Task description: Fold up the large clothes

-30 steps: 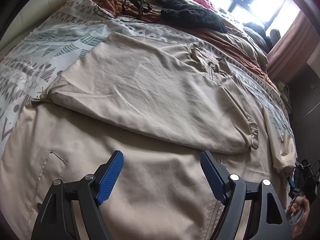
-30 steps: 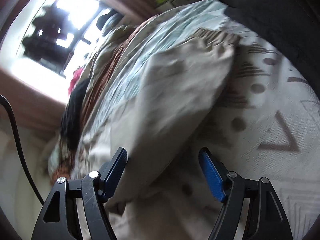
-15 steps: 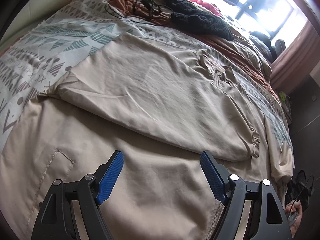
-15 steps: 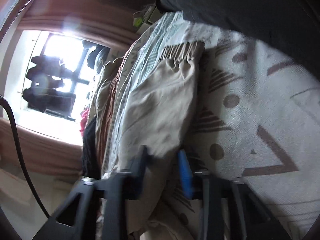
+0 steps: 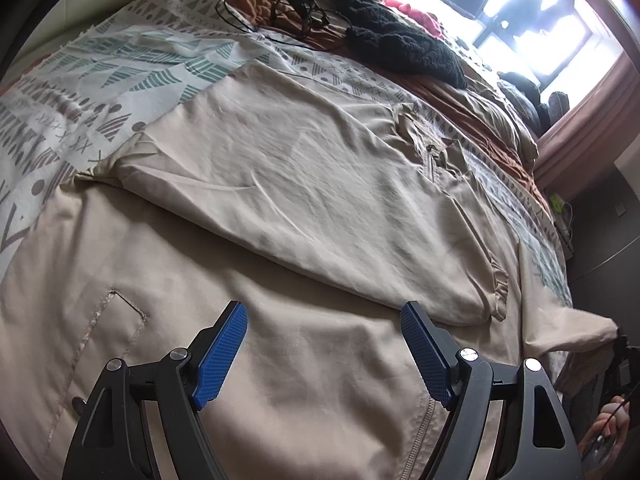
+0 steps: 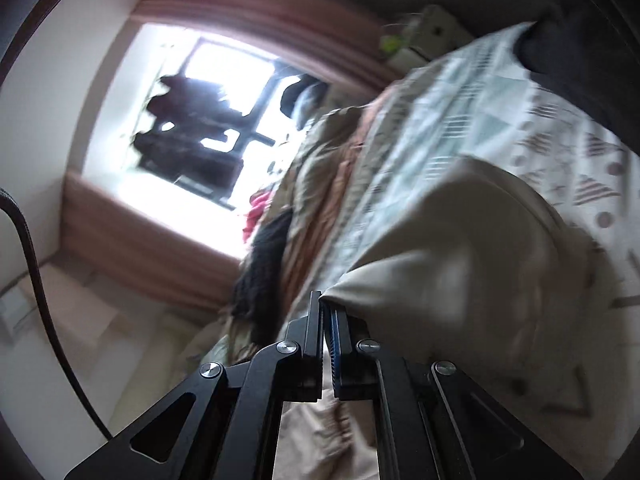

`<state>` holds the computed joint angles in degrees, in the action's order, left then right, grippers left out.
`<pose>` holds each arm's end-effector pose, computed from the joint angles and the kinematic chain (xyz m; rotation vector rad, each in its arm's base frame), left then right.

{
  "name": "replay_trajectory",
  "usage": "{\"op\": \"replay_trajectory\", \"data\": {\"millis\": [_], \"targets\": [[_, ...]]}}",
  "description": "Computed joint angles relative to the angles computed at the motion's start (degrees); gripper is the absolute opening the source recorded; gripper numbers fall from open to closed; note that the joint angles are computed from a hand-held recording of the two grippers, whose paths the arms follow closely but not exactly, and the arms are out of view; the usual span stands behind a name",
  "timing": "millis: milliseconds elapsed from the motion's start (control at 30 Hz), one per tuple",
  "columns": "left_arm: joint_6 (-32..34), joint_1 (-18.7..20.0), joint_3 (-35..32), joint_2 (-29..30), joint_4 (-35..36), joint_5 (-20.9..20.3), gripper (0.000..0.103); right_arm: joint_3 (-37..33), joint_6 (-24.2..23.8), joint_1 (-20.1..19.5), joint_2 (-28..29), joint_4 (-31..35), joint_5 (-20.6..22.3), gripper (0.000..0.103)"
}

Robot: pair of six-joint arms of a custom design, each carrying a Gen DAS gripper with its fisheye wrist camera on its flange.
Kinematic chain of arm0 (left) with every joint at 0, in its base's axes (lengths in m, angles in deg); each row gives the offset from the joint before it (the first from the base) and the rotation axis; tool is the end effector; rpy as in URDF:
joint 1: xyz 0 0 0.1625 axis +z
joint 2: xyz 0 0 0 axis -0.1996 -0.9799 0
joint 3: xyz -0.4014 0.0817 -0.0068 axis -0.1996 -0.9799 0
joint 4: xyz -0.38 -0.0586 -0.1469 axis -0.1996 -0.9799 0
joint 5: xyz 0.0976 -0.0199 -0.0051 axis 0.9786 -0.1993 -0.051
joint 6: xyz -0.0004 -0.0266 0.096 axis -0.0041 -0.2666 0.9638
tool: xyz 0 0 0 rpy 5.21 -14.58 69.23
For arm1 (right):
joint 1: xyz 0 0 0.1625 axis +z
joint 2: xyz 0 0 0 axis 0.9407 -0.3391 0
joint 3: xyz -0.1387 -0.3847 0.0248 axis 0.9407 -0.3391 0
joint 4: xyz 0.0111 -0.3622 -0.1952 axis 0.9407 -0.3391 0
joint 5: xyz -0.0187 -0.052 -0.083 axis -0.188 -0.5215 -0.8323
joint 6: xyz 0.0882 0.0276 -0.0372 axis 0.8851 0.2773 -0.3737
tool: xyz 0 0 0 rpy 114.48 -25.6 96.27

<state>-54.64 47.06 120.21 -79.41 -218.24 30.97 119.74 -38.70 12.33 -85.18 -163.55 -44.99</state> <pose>-0.1729 -0.3758 0.1487 -0.1913 2.5624 -0.9395 0.0974 -0.3166 0.2857 0.4411 2.4004 -1.7865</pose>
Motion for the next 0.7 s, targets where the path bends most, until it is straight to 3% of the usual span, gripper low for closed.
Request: {"op": "replay_trajectory", "data": {"millis": [167, 367, 533, 700], "targets": [[0.0, -0.1, 0.7, -1.3, -0.7, -0.1, 0.08, -3.7, -1.7, 10.0, 5.0, 0.8, -5.6, 0.005], [0.5, 0.3, 1.6, -3.0, -2.4, -0.9, 0.08, -8.1, -2.1, 18.3, 13.8, 0.3, -11.3, 0.005], [0.7, 1.2, 2.1, -4.5, -3.5, -1.5, 0.08, -12.4, -1.9, 22.9, 21.4, 2.4, -15.2, 0.005], [0.5, 2.0, 2.6, -6.3, -3.6, -1.4, 0.08, -17.5, -1.1, 24.9, 28.7, 11.3, -18.5, 0.006]]}}
